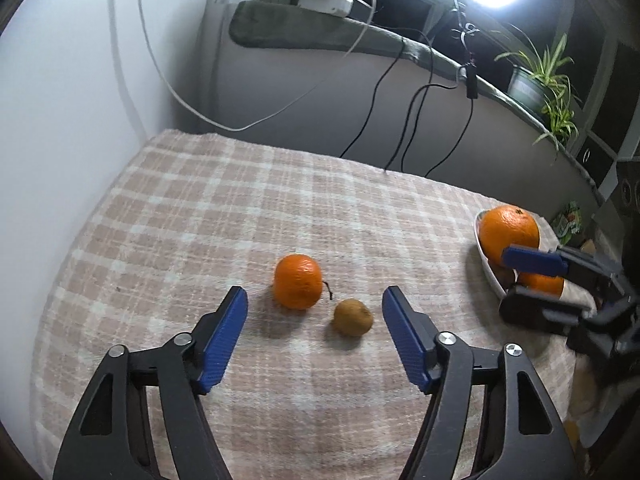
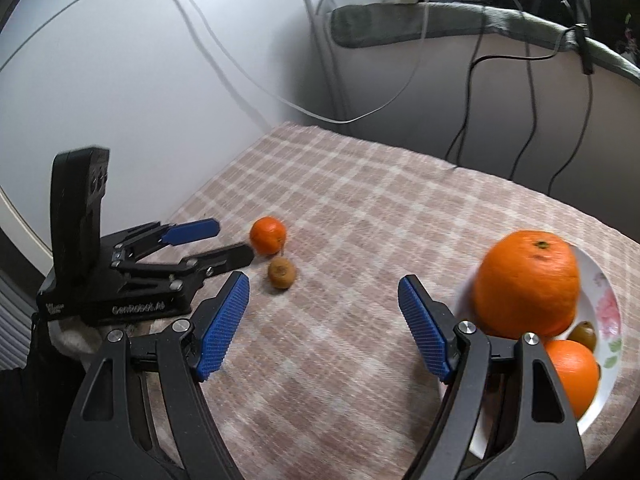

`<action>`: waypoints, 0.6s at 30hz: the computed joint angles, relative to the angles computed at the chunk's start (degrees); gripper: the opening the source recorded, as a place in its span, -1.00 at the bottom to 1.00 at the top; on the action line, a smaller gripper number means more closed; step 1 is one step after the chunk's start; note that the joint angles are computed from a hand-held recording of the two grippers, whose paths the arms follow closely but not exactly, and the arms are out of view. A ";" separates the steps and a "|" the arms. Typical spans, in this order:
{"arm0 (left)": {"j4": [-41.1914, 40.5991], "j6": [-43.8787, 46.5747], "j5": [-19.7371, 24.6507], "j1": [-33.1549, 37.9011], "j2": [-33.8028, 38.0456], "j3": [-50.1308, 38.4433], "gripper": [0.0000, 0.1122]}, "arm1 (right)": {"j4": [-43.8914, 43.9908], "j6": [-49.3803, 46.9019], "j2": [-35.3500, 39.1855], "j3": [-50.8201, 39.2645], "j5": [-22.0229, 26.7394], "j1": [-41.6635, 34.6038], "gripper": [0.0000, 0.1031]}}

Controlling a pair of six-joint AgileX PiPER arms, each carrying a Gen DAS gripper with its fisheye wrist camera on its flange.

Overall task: Organize fruits
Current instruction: 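Grasp the tangerine with the left tool while the right tool grasps the brown kiwi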

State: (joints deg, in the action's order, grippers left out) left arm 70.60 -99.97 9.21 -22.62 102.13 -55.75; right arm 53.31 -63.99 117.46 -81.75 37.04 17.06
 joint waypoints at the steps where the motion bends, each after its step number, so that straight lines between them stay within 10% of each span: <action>1: -0.32 0.17 -1.03 0.75 0.07 0.16 0.18 | -0.24 0.14 0.33 -0.16 -0.10 0.55 0.54; 18: -48.86 50.15 -6.04 5.79 3.95 -2.67 -0.24 | -6.75 7.25 6.83 -6.13 -0.54 7.55 0.37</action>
